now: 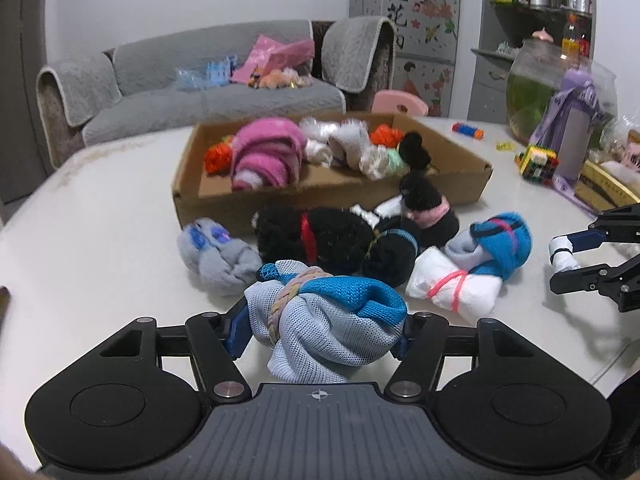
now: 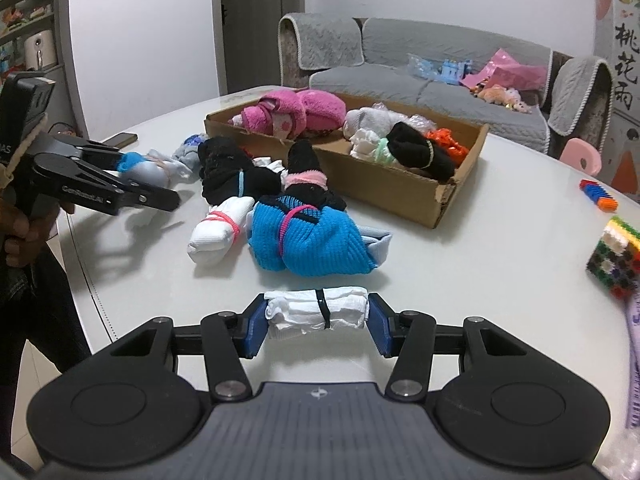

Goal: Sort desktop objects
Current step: 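Grasp the light blue sock with the left tool while the right tool grasps the white sock, then carry both held socks over the box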

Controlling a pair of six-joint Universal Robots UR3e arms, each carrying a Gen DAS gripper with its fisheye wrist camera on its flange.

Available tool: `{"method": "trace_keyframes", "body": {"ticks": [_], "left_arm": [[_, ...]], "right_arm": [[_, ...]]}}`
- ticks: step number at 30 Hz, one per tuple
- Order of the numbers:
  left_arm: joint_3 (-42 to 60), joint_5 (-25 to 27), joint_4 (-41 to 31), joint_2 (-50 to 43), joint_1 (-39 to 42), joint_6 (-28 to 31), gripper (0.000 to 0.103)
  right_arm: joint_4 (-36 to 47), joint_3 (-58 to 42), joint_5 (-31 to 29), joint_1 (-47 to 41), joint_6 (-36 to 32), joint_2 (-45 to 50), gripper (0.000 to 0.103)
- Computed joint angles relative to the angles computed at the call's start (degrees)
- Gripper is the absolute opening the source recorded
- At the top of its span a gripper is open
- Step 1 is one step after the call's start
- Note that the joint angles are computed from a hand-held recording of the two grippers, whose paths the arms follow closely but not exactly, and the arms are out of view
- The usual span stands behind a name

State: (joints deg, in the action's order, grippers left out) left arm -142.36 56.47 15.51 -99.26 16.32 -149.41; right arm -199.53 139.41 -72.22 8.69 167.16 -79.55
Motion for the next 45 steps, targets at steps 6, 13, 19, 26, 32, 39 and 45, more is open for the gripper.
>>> {"method": "trace_keyframes", "body": {"ticks": [6, 13, 19, 26, 32, 39, 45], "left_arm": [[-1.7, -4.7, -8.7, 10.8, 4.8, 2.0, 0.069], [2.7, -7.0, -18.3, 18.6, 6.9, 2.5, 0.069], [12.4, -5.0, -20.3, 15.5, 2.5, -1.6, 0.069], [28.1, -2.2, -22.4, 7.1, -5.1, -7.1, 0.069], [41.5, 2.8, -24.4, -2.8, -12.4, -9.8, 0.069], [48.9, 6.0, -25.1, -10.5, -16.8, -9.9, 0.069], [53.6, 8.3, -25.8, -16.9, -18.9, -10.0, 0.069]], "right_arm": [[0.0, 2.9, -0.1, -1.9, 0.8, -4.6, 0.047], [2.7, 2.5, 2.2, -4.9, 2.9, -10.4, 0.047], [4.7, -4.8, 3.4, -4.7, 6.5, -10.1, 0.047], [8.1, -20.1, 1.0, -1.6, 8.7, -3.3, 0.047], [11.4, -34.4, -1.3, -0.4, 11.2, 5.3, 0.047], [16.7, -47.7, -1.7, -0.6, 12.3, 13.6, 0.047], [20.2, -54.3, -2.8, 0.2, 12.3, 18.5, 0.047]]}}
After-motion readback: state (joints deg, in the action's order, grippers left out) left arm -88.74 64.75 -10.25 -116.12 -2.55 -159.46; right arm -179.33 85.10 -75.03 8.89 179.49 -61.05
